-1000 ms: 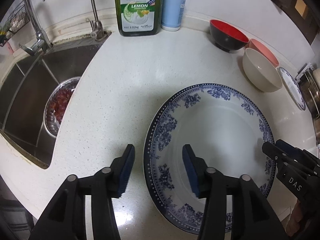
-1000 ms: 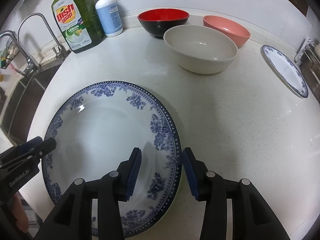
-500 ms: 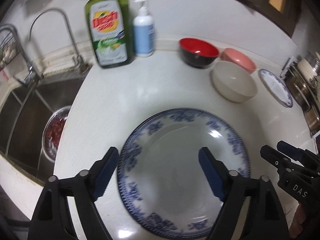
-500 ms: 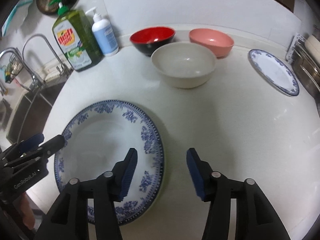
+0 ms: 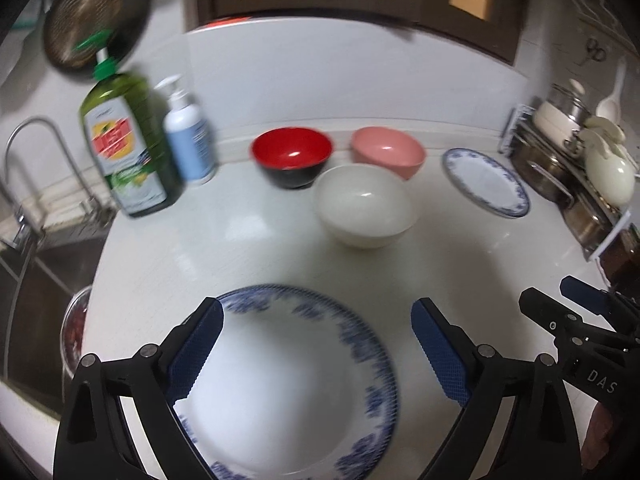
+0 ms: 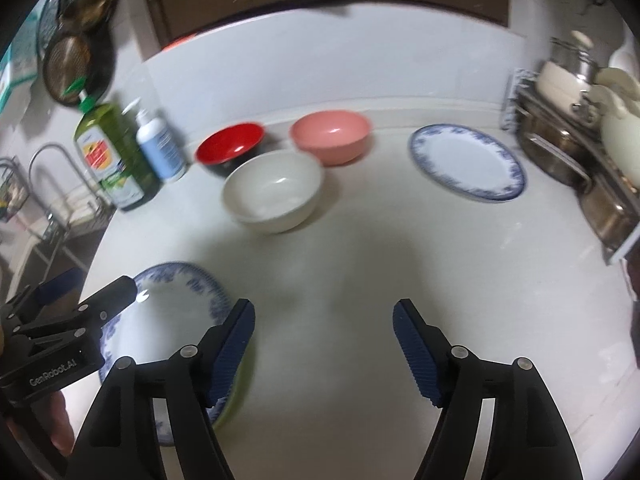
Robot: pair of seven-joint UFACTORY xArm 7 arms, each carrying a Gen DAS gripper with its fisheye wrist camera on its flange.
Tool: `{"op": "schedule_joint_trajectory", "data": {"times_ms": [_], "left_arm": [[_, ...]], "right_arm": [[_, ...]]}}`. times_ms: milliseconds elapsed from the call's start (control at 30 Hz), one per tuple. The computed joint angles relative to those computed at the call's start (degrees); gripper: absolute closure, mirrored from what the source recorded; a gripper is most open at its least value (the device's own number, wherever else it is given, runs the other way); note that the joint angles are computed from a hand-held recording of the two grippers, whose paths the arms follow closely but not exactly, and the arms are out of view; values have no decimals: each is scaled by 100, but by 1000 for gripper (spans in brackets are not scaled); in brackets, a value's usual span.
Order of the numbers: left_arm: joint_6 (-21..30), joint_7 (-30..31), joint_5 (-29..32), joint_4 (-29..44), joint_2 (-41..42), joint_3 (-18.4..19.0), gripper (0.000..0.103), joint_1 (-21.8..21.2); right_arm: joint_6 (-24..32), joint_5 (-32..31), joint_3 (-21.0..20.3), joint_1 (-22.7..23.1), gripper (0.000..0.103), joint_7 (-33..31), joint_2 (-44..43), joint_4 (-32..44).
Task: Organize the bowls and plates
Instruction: 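Move both grippers to the smaller blue-and-white plate by the pots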
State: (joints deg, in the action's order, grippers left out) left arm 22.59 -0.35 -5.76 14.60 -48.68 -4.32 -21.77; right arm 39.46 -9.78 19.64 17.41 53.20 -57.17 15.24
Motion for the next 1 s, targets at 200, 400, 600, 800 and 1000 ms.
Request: {"op": "schedule_joint_trajectory", "data": {"times_ms": [200,400,600,800,1000], "left_arm": [[-379,-247,137,312,387,-445,5,-176],[-638,-388,228,826,996,-581,5,-464],[-744,-429,323,1406,1677,-723,5,-645],[-712,-177,365,2210,2532,-765,5,-767],[-604,-73,523,3047,3394,-923,5,-663]], "right_arm": [[337,-101,-329,-221,30,-247,-724,-243],[670,-135,-610,-617,30,-605,-1289,-381],[714,-223,-843,-1149,30,-1029,-1620,-438],[485,-295,-1122,-1721,30,-1519,-1391,-328],[40,-358,-1337,-2330,30,-1917,-750,-90]]}}
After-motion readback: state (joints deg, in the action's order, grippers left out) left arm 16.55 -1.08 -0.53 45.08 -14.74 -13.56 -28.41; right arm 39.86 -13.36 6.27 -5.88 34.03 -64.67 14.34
